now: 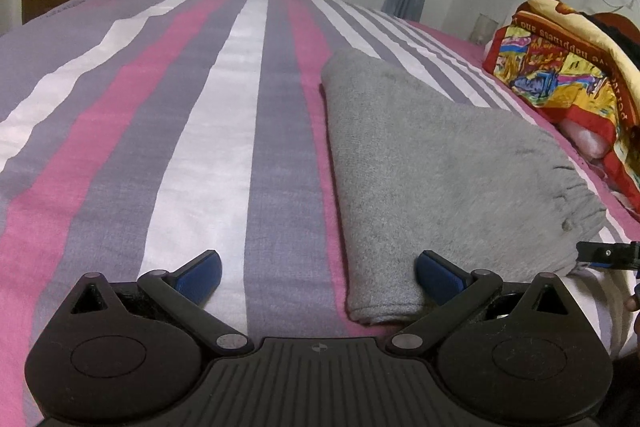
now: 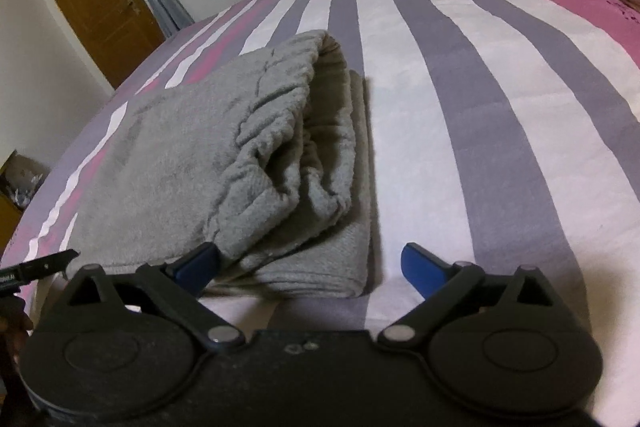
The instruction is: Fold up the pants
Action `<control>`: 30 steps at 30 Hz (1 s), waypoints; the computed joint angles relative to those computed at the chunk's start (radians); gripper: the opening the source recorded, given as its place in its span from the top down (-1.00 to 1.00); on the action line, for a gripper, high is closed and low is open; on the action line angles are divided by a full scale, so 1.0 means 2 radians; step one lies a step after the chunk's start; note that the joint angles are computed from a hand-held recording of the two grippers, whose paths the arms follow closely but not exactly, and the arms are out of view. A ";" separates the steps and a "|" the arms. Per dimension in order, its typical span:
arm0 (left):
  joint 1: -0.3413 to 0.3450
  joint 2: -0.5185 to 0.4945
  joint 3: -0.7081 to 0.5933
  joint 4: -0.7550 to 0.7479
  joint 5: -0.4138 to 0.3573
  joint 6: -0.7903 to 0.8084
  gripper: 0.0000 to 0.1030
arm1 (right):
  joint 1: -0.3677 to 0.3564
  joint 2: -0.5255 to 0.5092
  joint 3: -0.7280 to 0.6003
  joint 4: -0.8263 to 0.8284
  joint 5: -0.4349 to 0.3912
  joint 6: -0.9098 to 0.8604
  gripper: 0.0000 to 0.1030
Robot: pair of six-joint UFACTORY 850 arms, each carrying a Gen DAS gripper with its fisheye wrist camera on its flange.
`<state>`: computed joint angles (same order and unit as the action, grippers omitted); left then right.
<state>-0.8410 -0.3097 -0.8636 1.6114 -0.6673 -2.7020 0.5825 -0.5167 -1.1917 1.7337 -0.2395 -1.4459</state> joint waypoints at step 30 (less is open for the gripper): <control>0.070 -0.005 -0.024 0.090 0.061 -0.015 -1.00 | -0.038 0.001 -0.010 0.123 -0.093 -0.075 -0.62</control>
<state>-0.7011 -0.3195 -0.9116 1.7906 -0.5459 -2.7329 0.5065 -0.5143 -1.2119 1.9799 -0.4257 -1.5958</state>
